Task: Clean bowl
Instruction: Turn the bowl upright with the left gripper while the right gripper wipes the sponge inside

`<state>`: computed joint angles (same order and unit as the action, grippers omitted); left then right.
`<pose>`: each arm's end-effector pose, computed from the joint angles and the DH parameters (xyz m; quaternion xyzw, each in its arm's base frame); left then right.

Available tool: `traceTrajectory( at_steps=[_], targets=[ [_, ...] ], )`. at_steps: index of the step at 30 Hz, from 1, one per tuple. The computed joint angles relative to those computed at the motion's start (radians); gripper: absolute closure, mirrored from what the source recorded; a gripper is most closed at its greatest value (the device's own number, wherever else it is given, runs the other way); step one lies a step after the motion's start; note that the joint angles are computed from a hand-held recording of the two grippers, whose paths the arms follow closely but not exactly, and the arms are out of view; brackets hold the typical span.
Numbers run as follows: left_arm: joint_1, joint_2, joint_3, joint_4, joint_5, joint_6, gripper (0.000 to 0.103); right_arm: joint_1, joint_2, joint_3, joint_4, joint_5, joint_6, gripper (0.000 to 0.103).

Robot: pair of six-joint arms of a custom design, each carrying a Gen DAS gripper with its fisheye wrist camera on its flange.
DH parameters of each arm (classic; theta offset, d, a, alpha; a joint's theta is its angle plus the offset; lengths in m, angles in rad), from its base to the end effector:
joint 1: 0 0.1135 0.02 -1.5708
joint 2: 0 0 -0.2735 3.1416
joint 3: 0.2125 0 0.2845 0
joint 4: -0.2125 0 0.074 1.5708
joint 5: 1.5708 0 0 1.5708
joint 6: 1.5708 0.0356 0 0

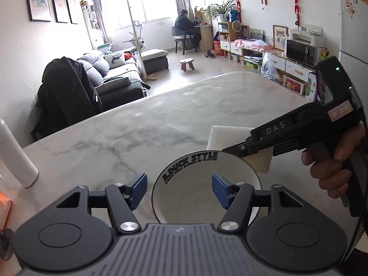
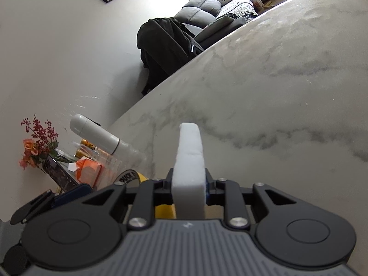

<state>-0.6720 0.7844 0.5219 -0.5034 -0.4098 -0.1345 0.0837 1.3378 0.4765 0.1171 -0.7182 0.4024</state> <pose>0.1555 -0.1056 0.2186 0.1624 0.8897 0.0217 0.4262 0.2548 0.0449 0.1394 -0.0033 0.8689 0.4029 0.2875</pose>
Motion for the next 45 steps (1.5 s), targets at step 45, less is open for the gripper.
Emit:
traceTrajectory(
  at_steps=[45],
  targets=[
    [0.049,0.274,0.03,0.197,-0.056,0.06,0.076,-0.116,0.131,-0.018,0.236,-0.221,0.221,0.082]
  ],
)
